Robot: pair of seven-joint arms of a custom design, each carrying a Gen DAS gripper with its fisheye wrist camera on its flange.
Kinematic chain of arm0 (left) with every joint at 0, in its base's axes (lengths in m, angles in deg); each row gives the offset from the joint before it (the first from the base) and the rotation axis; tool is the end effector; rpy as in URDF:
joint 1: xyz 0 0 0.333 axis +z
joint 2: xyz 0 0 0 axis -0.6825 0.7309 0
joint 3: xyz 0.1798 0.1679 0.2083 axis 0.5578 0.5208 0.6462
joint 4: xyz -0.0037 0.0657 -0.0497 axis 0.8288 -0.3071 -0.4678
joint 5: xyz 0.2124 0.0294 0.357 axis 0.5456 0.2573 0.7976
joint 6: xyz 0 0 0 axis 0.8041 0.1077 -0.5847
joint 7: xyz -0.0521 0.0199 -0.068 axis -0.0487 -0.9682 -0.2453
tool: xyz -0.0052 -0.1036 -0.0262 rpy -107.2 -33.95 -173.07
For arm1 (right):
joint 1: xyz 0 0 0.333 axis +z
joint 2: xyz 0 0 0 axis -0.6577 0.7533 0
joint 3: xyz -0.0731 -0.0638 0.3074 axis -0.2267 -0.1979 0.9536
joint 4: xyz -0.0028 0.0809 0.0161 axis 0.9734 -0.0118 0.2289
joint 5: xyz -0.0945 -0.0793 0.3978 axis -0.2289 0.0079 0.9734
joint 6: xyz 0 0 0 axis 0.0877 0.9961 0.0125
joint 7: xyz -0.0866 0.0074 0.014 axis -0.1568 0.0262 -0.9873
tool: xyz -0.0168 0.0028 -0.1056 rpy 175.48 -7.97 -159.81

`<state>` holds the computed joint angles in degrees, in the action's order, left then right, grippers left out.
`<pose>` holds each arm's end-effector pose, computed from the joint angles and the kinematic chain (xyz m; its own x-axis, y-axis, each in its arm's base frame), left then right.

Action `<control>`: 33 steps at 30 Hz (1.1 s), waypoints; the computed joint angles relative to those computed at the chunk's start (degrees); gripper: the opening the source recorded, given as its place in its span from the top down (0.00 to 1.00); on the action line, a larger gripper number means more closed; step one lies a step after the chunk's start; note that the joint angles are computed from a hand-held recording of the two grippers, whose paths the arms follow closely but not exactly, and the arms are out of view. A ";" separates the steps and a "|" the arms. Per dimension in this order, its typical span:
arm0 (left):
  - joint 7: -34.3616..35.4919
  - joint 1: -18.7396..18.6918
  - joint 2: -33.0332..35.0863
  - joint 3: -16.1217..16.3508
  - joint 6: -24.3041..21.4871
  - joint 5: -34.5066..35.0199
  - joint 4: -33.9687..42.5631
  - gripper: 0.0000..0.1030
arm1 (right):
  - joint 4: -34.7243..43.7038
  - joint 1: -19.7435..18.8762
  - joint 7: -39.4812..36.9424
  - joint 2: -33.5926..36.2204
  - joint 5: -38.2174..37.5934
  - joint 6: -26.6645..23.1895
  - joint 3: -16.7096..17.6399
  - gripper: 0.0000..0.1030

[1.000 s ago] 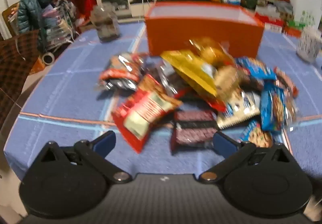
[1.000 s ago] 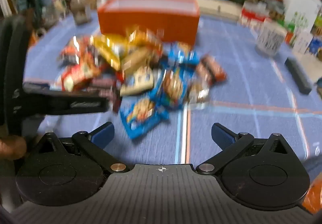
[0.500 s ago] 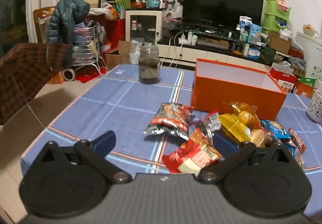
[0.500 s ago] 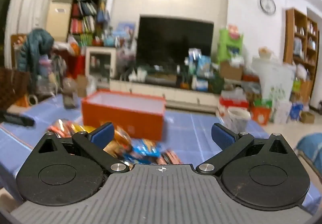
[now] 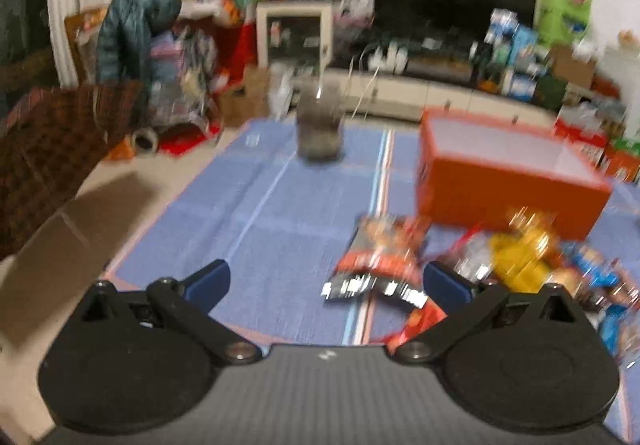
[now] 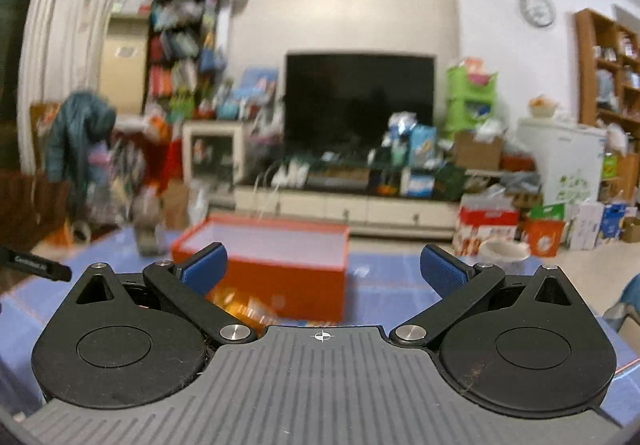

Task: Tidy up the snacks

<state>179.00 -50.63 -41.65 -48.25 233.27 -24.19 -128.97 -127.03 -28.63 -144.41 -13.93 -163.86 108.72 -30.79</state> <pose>0.6299 -0.1999 0.5155 -0.3233 -0.9463 0.0017 -0.5835 0.1979 -0.7877 0.3886 0.2288 0.5518 -0.4191 -0.9070 0.0422 -0.2250 0.0587 -0.9726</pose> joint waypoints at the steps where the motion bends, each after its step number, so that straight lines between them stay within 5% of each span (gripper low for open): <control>1: -1.24 -0.54 0.64 0.66 -1.80 1.36 0.61 0.01 | 0.86 -0.11 -0.49 1.60 -0.38 0.78 -0.13 0.06; 6: -3.59 -1.68 1.49 1.36 -2.46 4.94 0.22 0.01 | 3.42 0.95 6.84 8.27 -5.95 0.78 0.61 0.06; 13: -9.71 -4.37 3.88 2.81 -5.00 11.28 3.33 0.01 | 5.68 3.74 11.46 14.55 -5.19 9.26 -5.14 0.06; 16: -11.85 -5.07 4.46 3.05 -5.92 13.48 4.29 0.01 | 6.35 4.25 11.20 15.46 -6.33 8.07 -4.79 0.06; 20: -6.94 -2.32 4.68 -0.11 -6.78 7.16 4.65 0.01 | 6.55 5.31 9.64 15.59 -5.28 7.39 -5.26 0.06; 25: -4.19 1.37 3.96 -1.94 0.25 -3.78 2.66 0.01 | 6.76 5.68 8.80 15.04 -0.37 5.03 -5.49 0.06; 30: -16.01 -3.66 4.71 6.33 -0.69 6.29 4.25 0.01 | 7.47 5.60 6.29 15.70 1.48 6.52 -5.11 0.06; 33: -14.58 -0.49 5.52 2.86 -5.22 2.89 5.89 0.01 | 7.95 5.99 4.48 17.08 1.72 10.18 -5.43 0.06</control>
